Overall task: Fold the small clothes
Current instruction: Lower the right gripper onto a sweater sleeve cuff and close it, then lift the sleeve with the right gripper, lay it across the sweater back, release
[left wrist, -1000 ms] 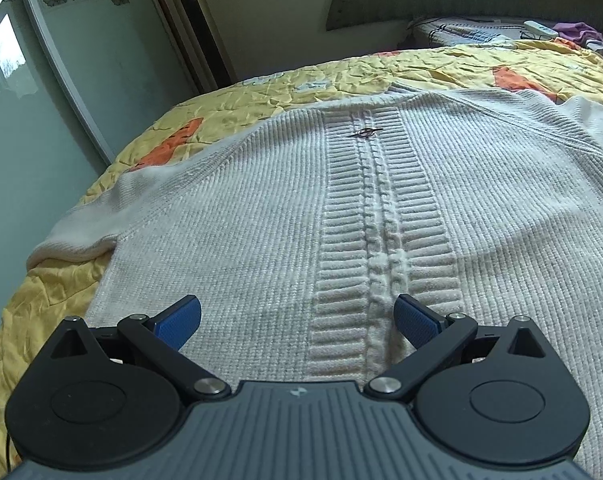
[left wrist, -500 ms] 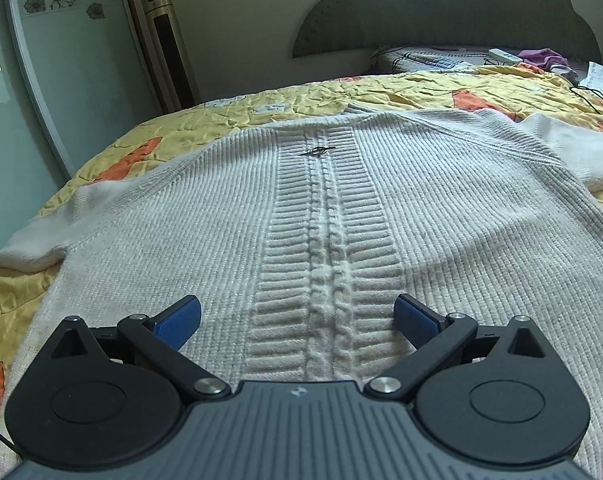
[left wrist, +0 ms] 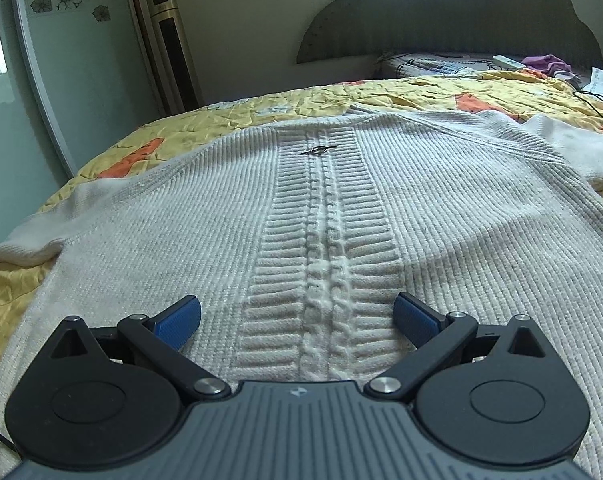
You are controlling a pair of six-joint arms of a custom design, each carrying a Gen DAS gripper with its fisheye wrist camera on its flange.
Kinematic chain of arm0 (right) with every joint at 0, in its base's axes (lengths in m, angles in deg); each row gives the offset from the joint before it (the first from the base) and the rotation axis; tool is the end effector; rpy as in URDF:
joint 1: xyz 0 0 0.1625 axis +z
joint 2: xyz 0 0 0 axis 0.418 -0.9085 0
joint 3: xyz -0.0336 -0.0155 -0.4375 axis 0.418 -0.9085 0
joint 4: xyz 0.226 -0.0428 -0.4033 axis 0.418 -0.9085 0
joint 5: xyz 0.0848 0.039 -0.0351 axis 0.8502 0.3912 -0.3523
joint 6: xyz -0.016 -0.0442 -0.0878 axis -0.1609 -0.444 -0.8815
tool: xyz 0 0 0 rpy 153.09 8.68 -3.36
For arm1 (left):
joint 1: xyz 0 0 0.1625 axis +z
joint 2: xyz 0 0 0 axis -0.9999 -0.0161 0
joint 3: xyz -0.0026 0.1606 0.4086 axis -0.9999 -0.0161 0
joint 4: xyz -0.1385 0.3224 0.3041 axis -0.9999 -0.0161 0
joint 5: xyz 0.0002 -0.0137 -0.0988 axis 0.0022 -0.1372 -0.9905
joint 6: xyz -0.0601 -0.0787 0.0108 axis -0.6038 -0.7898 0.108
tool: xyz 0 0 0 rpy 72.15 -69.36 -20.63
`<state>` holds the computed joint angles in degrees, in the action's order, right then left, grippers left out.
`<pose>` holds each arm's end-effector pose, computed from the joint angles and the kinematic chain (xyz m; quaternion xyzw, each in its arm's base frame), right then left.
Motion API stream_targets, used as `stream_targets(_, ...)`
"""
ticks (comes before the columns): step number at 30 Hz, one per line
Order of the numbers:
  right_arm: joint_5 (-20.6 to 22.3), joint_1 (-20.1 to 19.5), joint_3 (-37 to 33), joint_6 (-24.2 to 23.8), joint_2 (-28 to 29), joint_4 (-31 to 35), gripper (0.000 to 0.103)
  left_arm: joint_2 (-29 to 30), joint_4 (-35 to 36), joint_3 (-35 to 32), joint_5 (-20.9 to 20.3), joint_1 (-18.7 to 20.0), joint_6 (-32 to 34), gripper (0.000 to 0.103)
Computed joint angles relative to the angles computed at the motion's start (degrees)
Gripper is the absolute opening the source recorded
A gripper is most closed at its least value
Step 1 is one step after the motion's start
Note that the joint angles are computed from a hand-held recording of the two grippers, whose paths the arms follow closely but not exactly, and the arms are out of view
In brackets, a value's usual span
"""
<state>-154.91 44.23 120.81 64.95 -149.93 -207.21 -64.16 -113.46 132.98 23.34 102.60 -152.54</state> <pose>0.0115 -0.3676 0.1909 -0.1445 -0.7690 0.6205 0.0524 -0.0694 -0.2437 0.1839 0.1563 0.7867 -0.3968 0.4464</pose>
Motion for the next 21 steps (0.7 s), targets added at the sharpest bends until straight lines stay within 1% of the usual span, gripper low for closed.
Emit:
stream_targets(1,-0.5,-0.2,-0.8,1.0,-0.4,0.7,0.061,0.2,0.1,0.0,0.0,-0.1,-0.2,0.103)
stream_targets(2,-1.3,-0.2,-1.6,1.9,-0.7,1.6,0.051,0.3,0.3,0.0,-0.1,-0.3,-0.5,0.103)
stream_targets(3,-1.9,-0.4,-2.4,2.9,-1.1,2.7,0.046,0.5,0.3,0.0,0.0,-0.3,-0.6,0.103)
stream_targets(4,-2.6,-0.5,-3.0,3.7,-1.2,3.4,0.031,0.7,0.3,0.0,0.0,-0.3,-0.7,0.103)
stream_targets(5,-4.0,-0.7,-3.6,4.9,-1.1,3.7,0.013,1.0,0.5,0.0,0.1,-0.4,-0.8,0.103)
stream_targets(6,-3.8,-1.5,-3.6,6.5,-1.0,3.6,0.009,1.3,0.6,0.0,0.1,-0.5,-1.0,0.103)
stream_targets(7,-1.2,-3.0,-3.4,7.9,-0.4,2.0,0.006,1.6,0.9,0.0,0.1,-0.7,-1.3,0.103)
stream_targets(8,0.9,-4.1,-3.2,8.9,-0.4,1.5,0.008,2.0,1.0,0.0,0.1,-0.8,-1.6,0.103)
stream_targets(9,1.6,-4.4,-3.1,8.7,-0.4,1.5,0.009,2.5,1.1,0.0,0.1,-1.0,-1.9,0.103)
stream_targets(11,1.7,-4.0,-2.9,7.6,-0.6,1.8,0.013,3.0,1.3,0.0,0.1,-1.1,-2.3,0.103)
stream_targets(14,3.2,-3.7,-2.5,7.4,-1.0,2.1,0.013,3.2,1.1,-0.1,0.0,-1.2,-2.3,0.103)
stream_targets(16,3.7,-2.2,-1.9,5.8,-1.2,2.2,0.013,2.6,0.8,-0.1,-0.1,-1.1,-1.9,0.103)
stream_targets(21,0.8,5.1,-2.6,0.1,-1.6,7.1,0.013,0.0,1.2,-0.4,-0.6,-0.9,-0.5,0.103)
